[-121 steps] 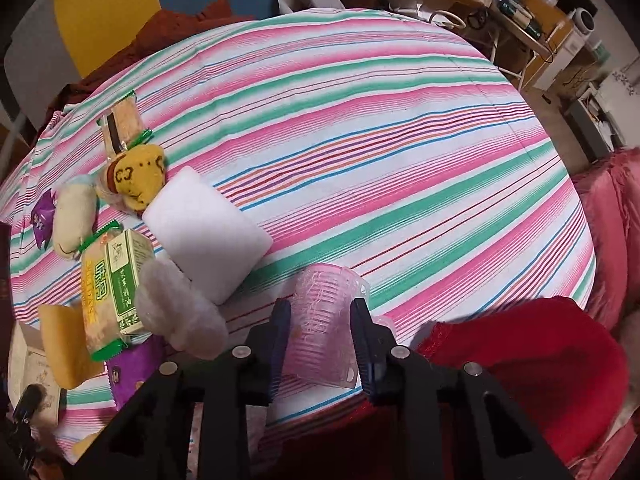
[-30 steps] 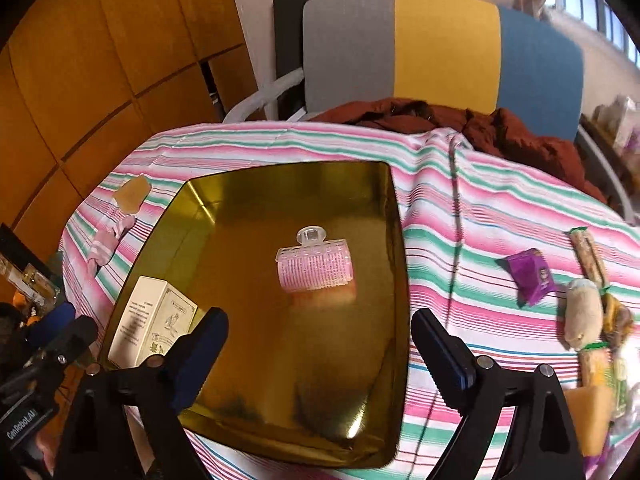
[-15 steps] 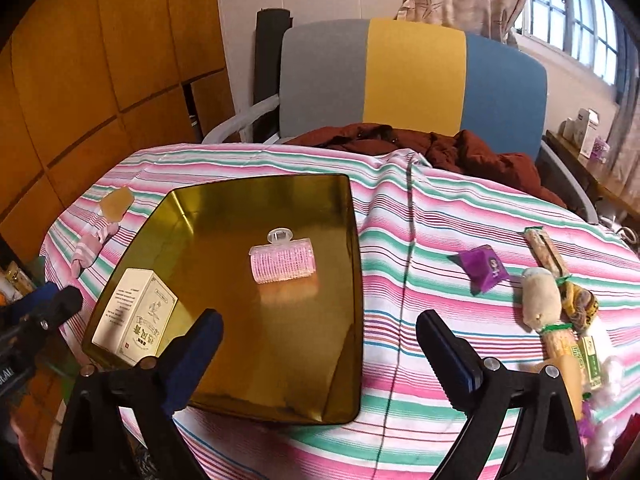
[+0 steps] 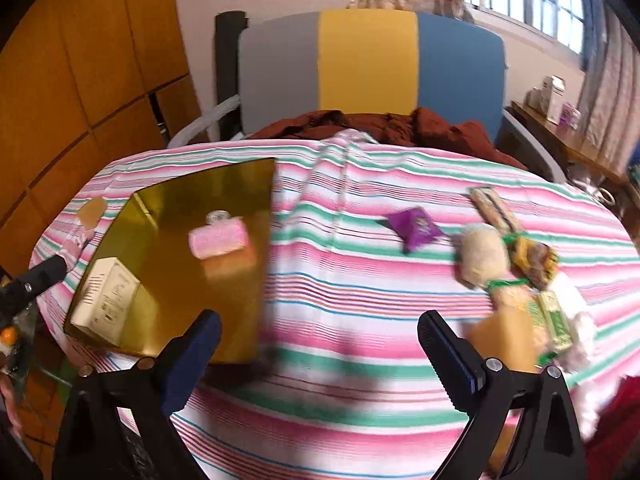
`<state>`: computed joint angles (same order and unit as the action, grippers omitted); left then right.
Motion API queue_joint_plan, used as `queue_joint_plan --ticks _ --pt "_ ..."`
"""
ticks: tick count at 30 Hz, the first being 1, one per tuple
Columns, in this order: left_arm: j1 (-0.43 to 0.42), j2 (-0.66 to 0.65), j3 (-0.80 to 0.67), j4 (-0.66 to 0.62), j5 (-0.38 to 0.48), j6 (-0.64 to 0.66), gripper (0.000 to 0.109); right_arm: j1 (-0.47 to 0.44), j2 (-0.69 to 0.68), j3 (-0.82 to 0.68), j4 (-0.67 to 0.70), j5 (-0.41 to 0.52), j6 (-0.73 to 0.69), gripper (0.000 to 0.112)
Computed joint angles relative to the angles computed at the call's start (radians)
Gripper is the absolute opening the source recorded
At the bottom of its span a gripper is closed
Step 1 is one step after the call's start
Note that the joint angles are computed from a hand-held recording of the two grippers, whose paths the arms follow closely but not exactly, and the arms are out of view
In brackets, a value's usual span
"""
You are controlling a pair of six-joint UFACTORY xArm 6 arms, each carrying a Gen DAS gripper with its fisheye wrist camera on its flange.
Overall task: Organize objects
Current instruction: 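Move both tools back toward the remaining items on the cloth, then grasp the yellow sponge with the left tool while the right tool grasps the clear plastic bag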
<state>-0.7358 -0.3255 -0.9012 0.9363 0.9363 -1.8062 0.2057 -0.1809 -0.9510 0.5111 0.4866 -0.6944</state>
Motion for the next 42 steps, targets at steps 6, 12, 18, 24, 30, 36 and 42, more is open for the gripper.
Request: queue_joint_plan --ticks 6,12,18,24,30,36,42 --pt "0.019 0.101 -0.079 -0.026 -0.125 0.108 0.066 -0.131 -0.010 -0.016 -0.093 0.040 0.009 0.100" --pt "0.036 0.188 -0.154 -0.057 -0.256 0.223 0.066 -0.277 0.038 -0.125 -0.212 0.123 0.005 0.100" --pt "0.043 0.295 -0.243 -0.151 -0.343 0.378 0.066 -0.412 0.168 -0.293 -0.367 0.244 0.088 0.100" --pt "0.066 0.444 -0.365 -0.388 -0.487 0.637 0.070 -0.483 0.279 -0.420 -0.367 0.287 0.201 0.100" --pt "0.060 0.639 -0.565 -0.719 -0.524 0.928 0.078 -0.487 0.324 -0.432 -0.340 0.238 0.290 0.100" --pt "0.053 0.869 -0.864 -0.906 -0.424 1.074 0.086 -0.499 0.349 -0.467 -0.266 0.269 0.276 0.100" --pt "0.057 1.117 -1.230 -0.950 -0.238 1.096 0.091 -0.523 0.357 -0.478 -0.159 0.292 0.250 0.100"
